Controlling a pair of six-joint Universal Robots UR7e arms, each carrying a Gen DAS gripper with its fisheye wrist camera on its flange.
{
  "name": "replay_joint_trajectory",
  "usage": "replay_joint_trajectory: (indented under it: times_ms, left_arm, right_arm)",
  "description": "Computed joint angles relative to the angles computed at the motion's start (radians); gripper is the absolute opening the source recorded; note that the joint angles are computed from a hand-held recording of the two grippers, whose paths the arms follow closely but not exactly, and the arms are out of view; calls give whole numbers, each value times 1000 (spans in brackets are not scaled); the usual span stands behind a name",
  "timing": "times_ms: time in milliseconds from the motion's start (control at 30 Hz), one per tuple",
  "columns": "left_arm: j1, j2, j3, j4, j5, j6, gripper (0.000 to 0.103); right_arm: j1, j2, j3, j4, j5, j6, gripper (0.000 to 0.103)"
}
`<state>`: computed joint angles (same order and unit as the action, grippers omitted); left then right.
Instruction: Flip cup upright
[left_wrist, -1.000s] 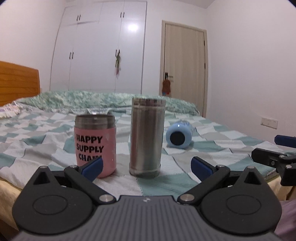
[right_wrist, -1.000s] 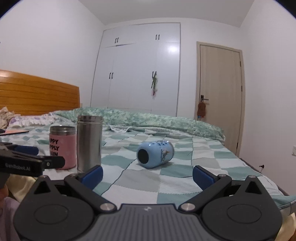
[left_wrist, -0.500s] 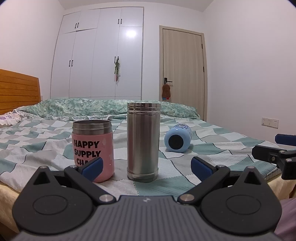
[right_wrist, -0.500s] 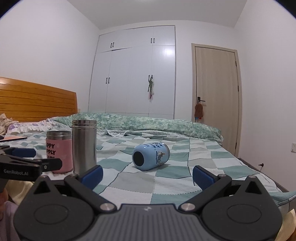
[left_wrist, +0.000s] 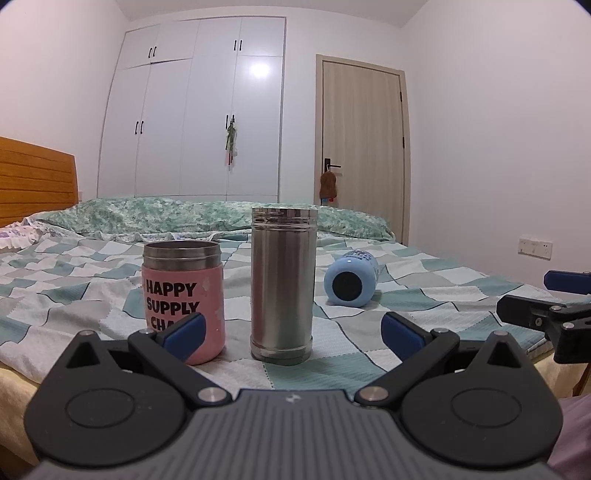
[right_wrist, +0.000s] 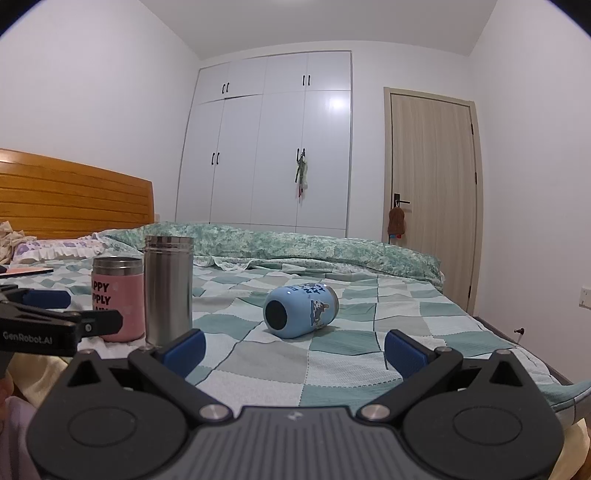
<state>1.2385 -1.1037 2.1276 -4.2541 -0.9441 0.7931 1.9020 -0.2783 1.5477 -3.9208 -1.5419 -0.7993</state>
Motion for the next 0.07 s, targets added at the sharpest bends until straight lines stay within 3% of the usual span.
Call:
replay_joint_trajectory:
  times_ms: [67]
  left_arm:
    - [-1,1,-2,1,5,2,103]
  right_arm:
    - [0,1,-1,0,0,-1,103]
